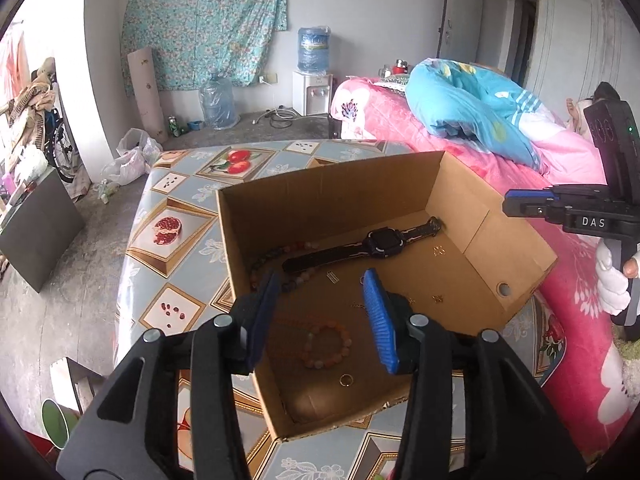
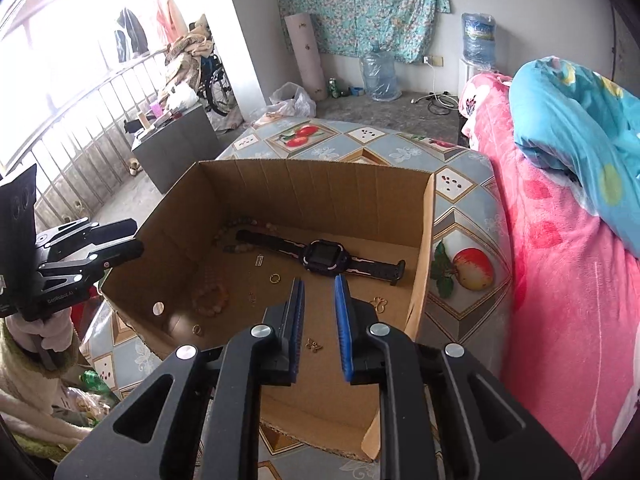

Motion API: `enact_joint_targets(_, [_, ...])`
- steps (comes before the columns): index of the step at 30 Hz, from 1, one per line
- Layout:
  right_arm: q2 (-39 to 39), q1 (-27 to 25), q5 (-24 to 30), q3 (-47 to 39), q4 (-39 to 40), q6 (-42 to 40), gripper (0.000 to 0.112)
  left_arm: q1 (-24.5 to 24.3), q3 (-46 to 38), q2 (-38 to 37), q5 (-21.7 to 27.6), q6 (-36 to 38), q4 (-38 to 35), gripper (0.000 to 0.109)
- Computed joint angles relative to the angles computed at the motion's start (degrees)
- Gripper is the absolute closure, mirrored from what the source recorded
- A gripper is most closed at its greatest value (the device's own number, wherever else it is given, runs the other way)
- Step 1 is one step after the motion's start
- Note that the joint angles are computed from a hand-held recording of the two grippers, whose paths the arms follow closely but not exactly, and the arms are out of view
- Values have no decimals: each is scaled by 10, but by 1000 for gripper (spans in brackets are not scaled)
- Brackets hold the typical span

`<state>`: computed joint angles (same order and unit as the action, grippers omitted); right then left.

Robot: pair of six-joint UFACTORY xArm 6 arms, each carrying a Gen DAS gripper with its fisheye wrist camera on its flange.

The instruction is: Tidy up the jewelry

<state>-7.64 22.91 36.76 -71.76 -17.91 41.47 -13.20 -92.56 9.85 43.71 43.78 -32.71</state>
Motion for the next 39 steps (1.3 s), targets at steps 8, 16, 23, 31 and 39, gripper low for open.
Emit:
enact_joint_targets(8, [-66,-28,-16,95,54,76,68,30,5,8,28,-102,47,34])
enact_joint_targets(16, [-36,-23,-9,101,177,27,64,44,-21,41,137,-109,-25,32])
enact_joint_targets(23, [-27,-9,28,77,149,59,64,20,18,18,86,-136,21,29])
enact_joint_targets(31, [-62,12,25,98,131,94,64,46,43,-23,112,-114,-21,28])
enact_joint_targets(39, [-109,49,32,152,84,161,64,69,132,-100,143,-96,-47,28])
